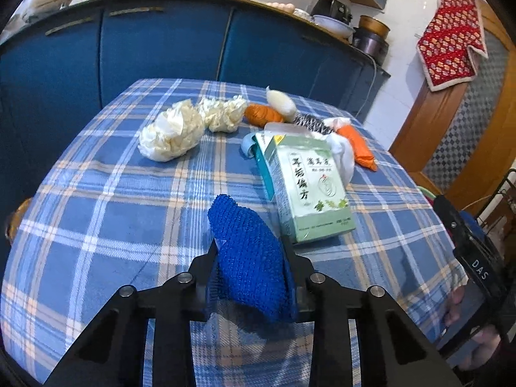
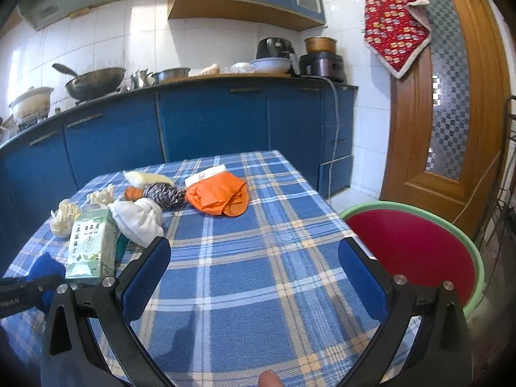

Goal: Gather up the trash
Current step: 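Grasp the blue knitted cloth with the left gripper while the right gripper grasps the green medicine box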

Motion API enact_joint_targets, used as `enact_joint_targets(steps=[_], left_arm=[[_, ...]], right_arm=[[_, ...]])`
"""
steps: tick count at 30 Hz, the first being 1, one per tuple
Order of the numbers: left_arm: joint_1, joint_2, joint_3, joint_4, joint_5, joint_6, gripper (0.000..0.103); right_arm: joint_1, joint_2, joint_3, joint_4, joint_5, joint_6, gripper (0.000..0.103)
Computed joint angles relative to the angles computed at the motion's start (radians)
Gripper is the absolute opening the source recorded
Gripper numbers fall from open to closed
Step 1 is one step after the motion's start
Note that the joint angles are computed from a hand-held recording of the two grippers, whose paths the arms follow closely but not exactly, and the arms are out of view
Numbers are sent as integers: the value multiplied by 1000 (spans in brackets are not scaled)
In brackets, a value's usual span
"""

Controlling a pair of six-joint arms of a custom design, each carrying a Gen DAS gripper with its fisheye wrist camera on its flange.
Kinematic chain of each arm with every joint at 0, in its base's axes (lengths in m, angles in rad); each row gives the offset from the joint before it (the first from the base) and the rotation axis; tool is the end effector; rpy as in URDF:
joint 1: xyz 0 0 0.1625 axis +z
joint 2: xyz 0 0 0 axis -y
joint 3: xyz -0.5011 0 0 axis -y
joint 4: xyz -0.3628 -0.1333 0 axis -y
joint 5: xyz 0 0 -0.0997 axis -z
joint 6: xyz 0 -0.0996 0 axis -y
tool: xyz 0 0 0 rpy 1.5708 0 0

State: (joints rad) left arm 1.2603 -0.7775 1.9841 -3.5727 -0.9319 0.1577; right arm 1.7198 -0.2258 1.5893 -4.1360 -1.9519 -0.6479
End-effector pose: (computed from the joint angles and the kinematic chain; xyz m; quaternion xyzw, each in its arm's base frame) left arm -0.0039 -0.6428 0.1902 0.0847 0.8797 -0.3887 0.2606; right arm 0.1969 -0.6634 -0.0207 0.2156 -0.7880 0.4994 0.2884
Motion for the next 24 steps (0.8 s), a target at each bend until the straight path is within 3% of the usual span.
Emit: enact_joint_targets(steps=[8,18,24], left_arm=[[-15,-28,10,-68,22,49,31],[-11,-61,-21,-92,83,89,31],[7,-61,-40,-77,78,83,31]], right_arm=[[50,-56,-5,270,3,66,102],[110,-42,-92,624,-9,137,102],[126,-2,-162,725,-39,142,102]])
